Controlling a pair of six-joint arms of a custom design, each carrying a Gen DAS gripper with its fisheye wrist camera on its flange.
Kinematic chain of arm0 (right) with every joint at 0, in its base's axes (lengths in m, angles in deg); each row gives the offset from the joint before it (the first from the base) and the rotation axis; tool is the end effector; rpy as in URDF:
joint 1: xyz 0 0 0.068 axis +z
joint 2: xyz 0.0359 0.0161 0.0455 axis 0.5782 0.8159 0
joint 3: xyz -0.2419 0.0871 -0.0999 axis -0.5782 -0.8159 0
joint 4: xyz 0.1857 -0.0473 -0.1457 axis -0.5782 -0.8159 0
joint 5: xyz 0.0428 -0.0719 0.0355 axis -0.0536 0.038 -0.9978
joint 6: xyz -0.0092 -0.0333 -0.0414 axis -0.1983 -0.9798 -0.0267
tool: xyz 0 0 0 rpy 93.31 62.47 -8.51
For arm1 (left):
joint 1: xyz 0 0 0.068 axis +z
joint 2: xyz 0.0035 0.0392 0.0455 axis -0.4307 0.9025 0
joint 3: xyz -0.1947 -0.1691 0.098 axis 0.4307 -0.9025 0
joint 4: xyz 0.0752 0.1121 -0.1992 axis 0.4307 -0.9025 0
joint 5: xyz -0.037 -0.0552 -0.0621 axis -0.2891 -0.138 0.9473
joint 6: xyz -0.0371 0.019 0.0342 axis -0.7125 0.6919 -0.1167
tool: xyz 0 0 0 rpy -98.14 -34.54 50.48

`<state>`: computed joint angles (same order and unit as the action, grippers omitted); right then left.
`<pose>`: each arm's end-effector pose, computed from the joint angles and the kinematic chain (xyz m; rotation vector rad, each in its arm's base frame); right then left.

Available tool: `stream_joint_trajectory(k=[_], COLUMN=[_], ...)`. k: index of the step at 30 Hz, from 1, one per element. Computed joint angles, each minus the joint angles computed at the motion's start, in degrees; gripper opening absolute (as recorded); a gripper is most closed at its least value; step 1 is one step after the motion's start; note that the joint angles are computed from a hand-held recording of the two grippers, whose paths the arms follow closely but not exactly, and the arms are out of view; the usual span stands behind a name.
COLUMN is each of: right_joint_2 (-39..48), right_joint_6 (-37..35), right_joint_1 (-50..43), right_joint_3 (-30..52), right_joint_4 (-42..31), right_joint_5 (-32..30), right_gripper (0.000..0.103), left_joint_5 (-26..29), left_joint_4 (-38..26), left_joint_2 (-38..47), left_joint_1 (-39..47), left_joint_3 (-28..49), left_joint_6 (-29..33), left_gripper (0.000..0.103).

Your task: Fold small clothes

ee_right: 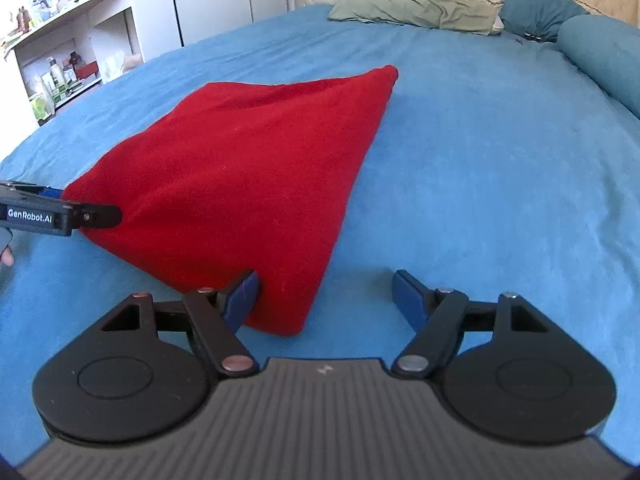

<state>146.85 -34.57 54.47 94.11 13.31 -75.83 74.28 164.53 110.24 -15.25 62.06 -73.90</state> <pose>0.2290 0.0859 0.0273 -0.5453 2.2703 0.3336 0.2018 0.0329 0.0161 -0.1876 2.3435 -0.0388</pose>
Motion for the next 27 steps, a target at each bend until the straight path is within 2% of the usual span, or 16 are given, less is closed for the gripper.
stream_joint_trajectory(k=[2, 3, 4, 6, 8, 9, 11, 13, 16, 19, 22, 24, 25, 26, 27], right_joint_2=[-3.72, -5.57, -8.06, -12.17, -13.64, -13.27, -10.23, -5.68, -0.24, 3.19, 5.13, 5.92, 6.26, 6.44, 6.23], right_joint_6=[-1.70, -2.23, -2.62, -2.12, 0.07, 1.59, 5.75, 10.45, 14.95, 15.24, 14.99, 14.69, 14.51, 14.62, 14.71], right_joint_1=[-1.66, -2.55, -3.45, -4.58, -5.98, -6.20, -7.27, -8.70, -9.76, -9.82, -9.33, -8.74, -8.65, -8.44, -8.05], right_joint_3=[0.10, 0.69, 2.07, 6.48, 13.39, 16.72, 25.56, 32.64, 37.86, 40.40, 40.96, 41.56, 41.92, 42.25, 42.09], right_joint_4=[-3.00, -5.28, -9.36, -18.28, -27.81, -31.91, -41.19, -46.34, -48.20, -48.45, -47.41, -47.37, -47.60, -48.04, -47.98], right_joint_5=[-2.96, -4.70, -6.93, -9.93, -12.80, -13.27, -15.77, -18.69, -20.76, -21.97, -23.07, -22.65, -23.16, -23.39, -22.60], right_gripper=[0.090, 0.090, 0.092, 0.099, 0.103, 0.103, 0.103, 0.103, 0.103, 0.103, 0.103, 0.091, 0.079, 0.072, 0.070], left_joint_5=[2.88, 5.71, 7.14, 11.04, 17.07, 20.01, 23.21, 24.66, 25.38, 22.33, 24.30, 24.13, 24.37, 24.77, 25.56], left_joint_4=[-2.10, -6.90, -13.29, -28.05, -43.07, -48.21, -54.37, -57.73, -59.13, -58.20, -56.13, -55.41, -55.70, -57.17, -59.18], left_joint_2=[-5.27, -10.06, -14.65, -21.17, -21.76, -19.87, -15.24, -11.36, -7.12, -5.81, -4.39, -4.08, -4.18, -3.94, -4.13], left_joint_1=[1.85, 3.26, 3.60, 5.22, 7.17, 8.09, 9.05, 9.22, 9.10, 8.76, 10.06, 10.06, 10.04, 9.80, 9.54], left_joint_3=[-1.71, -1.26, 0.58, 6.88, 16.60, 21.52, 29.56, 34.91, 39.04, 39.12, 38.90, 38.43, 38.28, 39.27, 39.96], left_joint_6=[0.42, 1.42, 1.72, 2.97, 3.24, 2.29, -0.24, -2.68, -4.28, -4.02, -4.04, -3.58, -3.33, -3.26, -2.79], left_gripper=[0.091, 0.095, 0.103, 0.103, 0.103, 0.103, 0.102, 0.098, 0.089, 0.083, 0.081, 0.073, 0.065, 0.051, 0.045])
